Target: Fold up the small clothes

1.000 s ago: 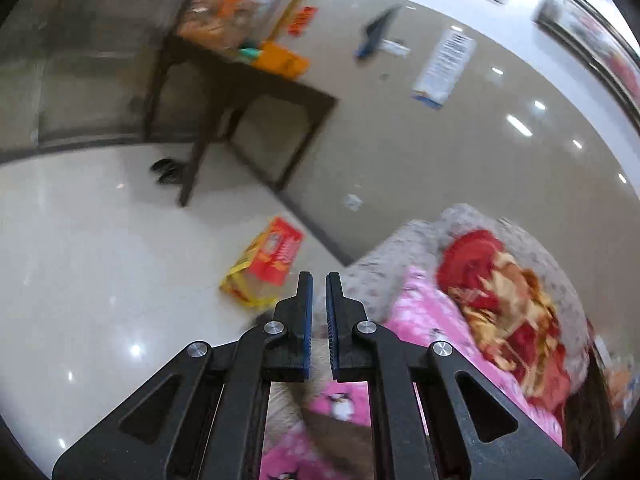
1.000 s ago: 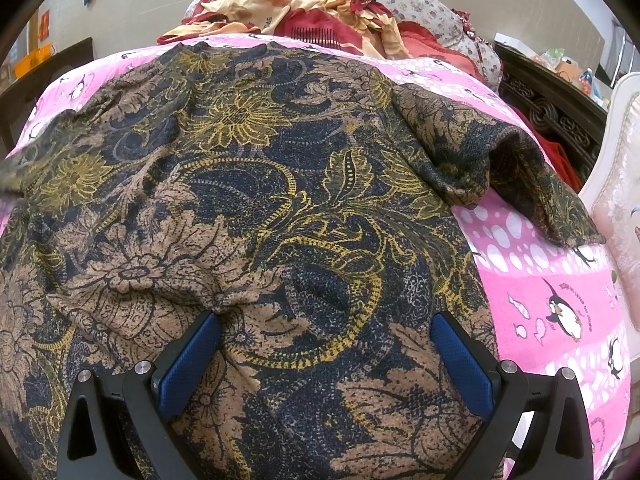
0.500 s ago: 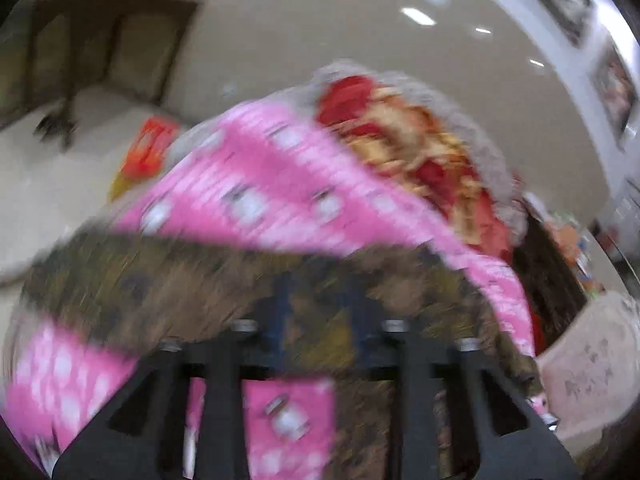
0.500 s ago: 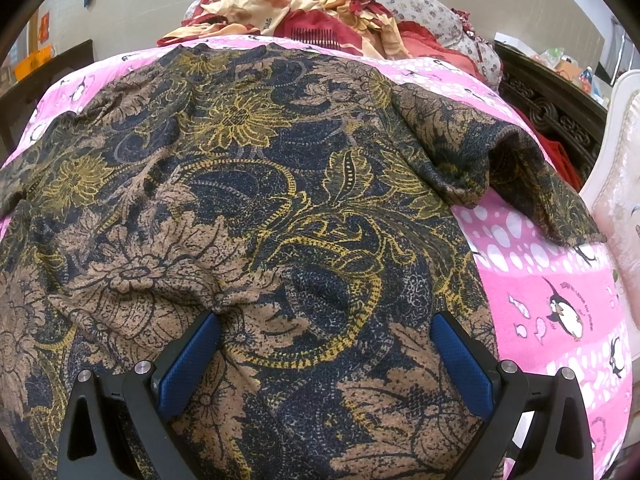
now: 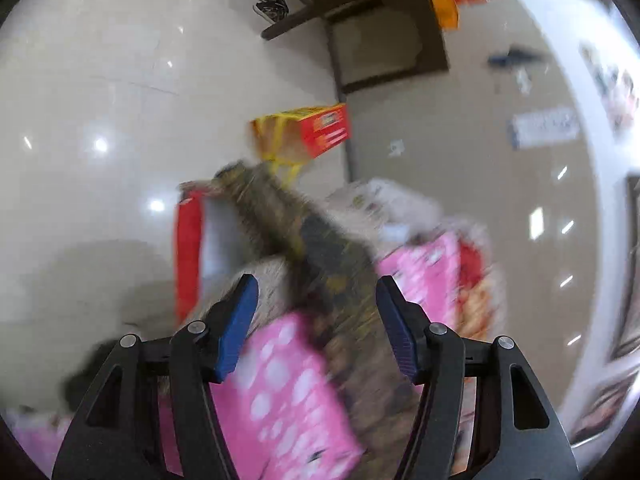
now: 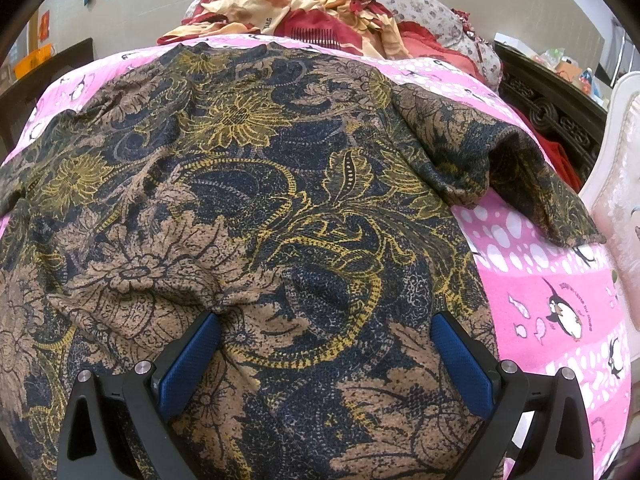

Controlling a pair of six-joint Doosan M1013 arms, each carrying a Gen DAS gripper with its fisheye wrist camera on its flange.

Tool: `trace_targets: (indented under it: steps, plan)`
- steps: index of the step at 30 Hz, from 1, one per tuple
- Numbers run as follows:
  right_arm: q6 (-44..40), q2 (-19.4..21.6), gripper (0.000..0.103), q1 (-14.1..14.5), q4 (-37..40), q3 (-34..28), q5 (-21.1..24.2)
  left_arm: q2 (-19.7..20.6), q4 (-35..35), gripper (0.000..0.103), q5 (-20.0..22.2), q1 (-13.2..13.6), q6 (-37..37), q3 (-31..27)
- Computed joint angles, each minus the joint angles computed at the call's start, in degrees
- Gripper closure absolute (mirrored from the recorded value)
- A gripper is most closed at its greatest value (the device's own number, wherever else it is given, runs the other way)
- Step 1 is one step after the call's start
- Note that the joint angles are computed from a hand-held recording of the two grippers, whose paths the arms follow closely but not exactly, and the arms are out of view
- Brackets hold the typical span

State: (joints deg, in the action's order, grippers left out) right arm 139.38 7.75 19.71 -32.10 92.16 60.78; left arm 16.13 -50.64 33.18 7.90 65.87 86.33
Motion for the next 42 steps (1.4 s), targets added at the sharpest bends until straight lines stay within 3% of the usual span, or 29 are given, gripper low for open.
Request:
trace_targets:
  steps: [2, 7, 11, 12, 13, 14, 16, 18, 23, 27, 31, 35, 38, 42]
  plan:
    - [0.0, 0.1, 0.000, 0.0, -0.1, 0.0, 0.0, 1.1, 2.2, 0.041, 0.9, 0.4, -3.5, -1.7]
    - [0.0, 0.0, 0.000, 0.0, 0.0, 0.0, 0.0, 4.4, -3.8, 0.040, 8.3, 3.0, -3.3, -4.0]
    - [0.0, 0.0, 0.000, 0.0, -0.1, 0.0, 0.1, 5.6, 0.0, 0.042, 10.3, 3.5, -6.6, -5.7]
    - [0.0, 0.0, 0.000, 0.0, 0.0, 0.0, 0.1, 5.6, 1.8, 0.046, 10.5, 3.4, -7.6, -6.1]
    - [0.0, 0.0, 0.000, 0.0, 0.0, 0.0, 0.1, 5.7, 4.8, 0.058, 11.4, 3.3, -9.2, -6.9]
    - [0.0, 0.0, 0.000, 0.0, 0.0, 0.0, 0.1, 5.8, 8.2, 0.077, 12.4, 3.0, -10.8, -7.5]
    - [0.0, 0.1, 0.000, 0.0, -0.1, -0.1, 0.1, 6.0, 16.3, 0.093, 15.5, 2.3, -14.8, -9.8]
    - [0.0, 0.0, 0.000, 0.0, -0.1, 0.0, 0.1, 5.6, 19.4, 0.095, 15.0, 1.6, -15.2, -10.0]
    - [0.0, 0.0, 0.000, 0.0, -0.1, 0.0, 0.1, 4.4, 36.8, 0.095, 17.5, -2.2, -20.6, -13.0]
    - [0.2, 0.0, 0.000, 0.1, -0.1, 0.0, 0.0, 3.5, 36.3, 0.095, 16.8, -3.2, -20.1, -12.4]
    - [0.3, -0.2, 0.000, 0.0, 0.0, 0.2, -0.3, 3.6, 31.9, 0.099, 15.3, -3.3, -15.8, -13.5]
    - [0.2, -0.2, 0.000, 0.0, 0.0, 0.3, -0.3, 4.0, 31.7, 0.099, 11.1, -5.9, -7.9, -17.1]
    - [0.2, -0.2, 0.000, 0.0, -0.2, 0.3, -0.2, 4.7, 31.4, 0.099, 9.4, -10.3, 3.9, -20.5]
    - [0.2, -0.3, 0.000, 0.0, -0.2, 0.3, -0.2, 6.3, 24.7, 0.098, 10.6, -18.5, 25.1, -22.9]
